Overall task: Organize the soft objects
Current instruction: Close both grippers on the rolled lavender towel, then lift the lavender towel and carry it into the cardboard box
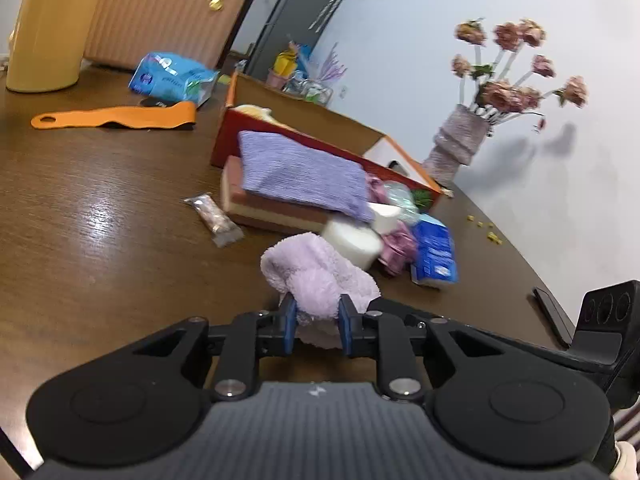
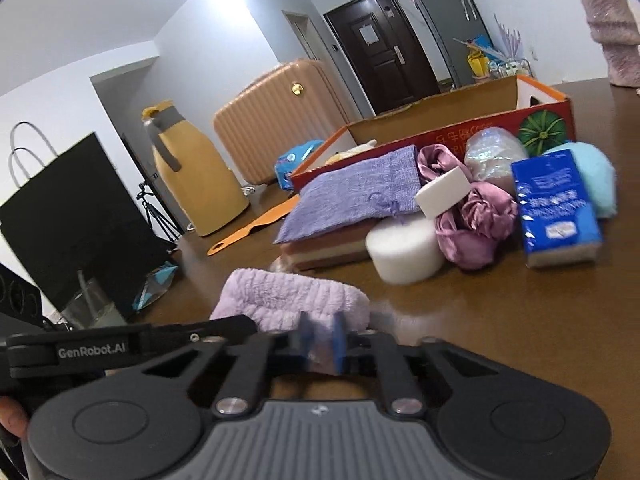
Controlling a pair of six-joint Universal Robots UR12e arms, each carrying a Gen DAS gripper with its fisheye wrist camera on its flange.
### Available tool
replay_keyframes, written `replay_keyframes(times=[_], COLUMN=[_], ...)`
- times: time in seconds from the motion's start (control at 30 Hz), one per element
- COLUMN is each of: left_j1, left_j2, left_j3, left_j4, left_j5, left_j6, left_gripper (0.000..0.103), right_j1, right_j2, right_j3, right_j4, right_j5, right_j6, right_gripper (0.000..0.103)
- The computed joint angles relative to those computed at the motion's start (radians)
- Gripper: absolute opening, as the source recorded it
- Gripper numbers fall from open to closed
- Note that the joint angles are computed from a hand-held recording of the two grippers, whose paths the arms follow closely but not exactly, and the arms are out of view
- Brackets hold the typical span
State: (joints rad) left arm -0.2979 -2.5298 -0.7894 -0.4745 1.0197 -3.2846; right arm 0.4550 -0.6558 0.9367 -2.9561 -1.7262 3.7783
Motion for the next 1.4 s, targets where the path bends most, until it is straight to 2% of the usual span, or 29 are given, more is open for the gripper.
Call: replay_keyframes(times=[0.1,0.3,0.47,0.6,0.77,0.87,1.0,1.03,1.17,1.27,1.33,1.4], left_j1=[-0.002,-0.01,-0.011,-0.011,-0.015,-0.012,-0.008,-0.009,-0.007,-0.008,-0.009,-0.011], left_j2=[0.043,0.107,0.133,0.129,0.099,0.087,0.083,0.082,0.084,0.074,0.057,0.041], left_j3=[-0.08,-0.196,-0.245,-0.239,-0.19,-0.18,-0.175,-0.172,-0.173,-0.155,-0.126,-0.095], left_j4=[0.056,0.118,0.161,0.154,0.042,0.028,0.026,0.023,0.036,0.065,0.062,0.023], left_j5=[-0.016,-0.021,-0.037,-0.047,-0.016,-0.016,-0.027,-0.028,-0.028,-0.006,0.005,0.006], left_j6=[0.02,0.04,0.045,0.04,0.043,0.026,0.03,0.03,0.02,-0.005,-0.016,0.004], left_gripper=[0.02,0.019,0.018,0.018,0.019,0.019,0.021,0.021,0.033,0.036,0.036,0.026], right_j1=[0.02,0.043,0.053,0.055,0.049,0.05,0.049,0.048,0.042,0.042,0.04,0.038], right_j2=[-0.027,-0.07,-0.091,-0.096,-0.091,-0.085,-0.075,-0.071,-0.054,-0.048,-0.047,-0.047], right_j3=[0.047,0.131,0.174,0.185,0.183,0.177,0.164,0.159,0.136,0.129,0.126,0.128], right_j4=[-0.031,-0.097,-0.151,-0.169,-0.122,-0.113,-0.132,-0.123,-0.084,-0.078,-0.072,-0.073], right_j5=[-0.041,-0.087,-0.113,-0.123,-0.112,-0.13,-0.145,-0.146,-0.132,-0.128,-0.117,-0.11], right_j6=[-0.022,-0.01,-0.008,-0.01,0.019,0.031,0.031,0.033,0.061,0.05,0.048,0.044], right_gripper=[0.008,0.007,0.007,0.007,0.007,0.012,0.039,0.04,0.039,0.034,0.033,0.031])
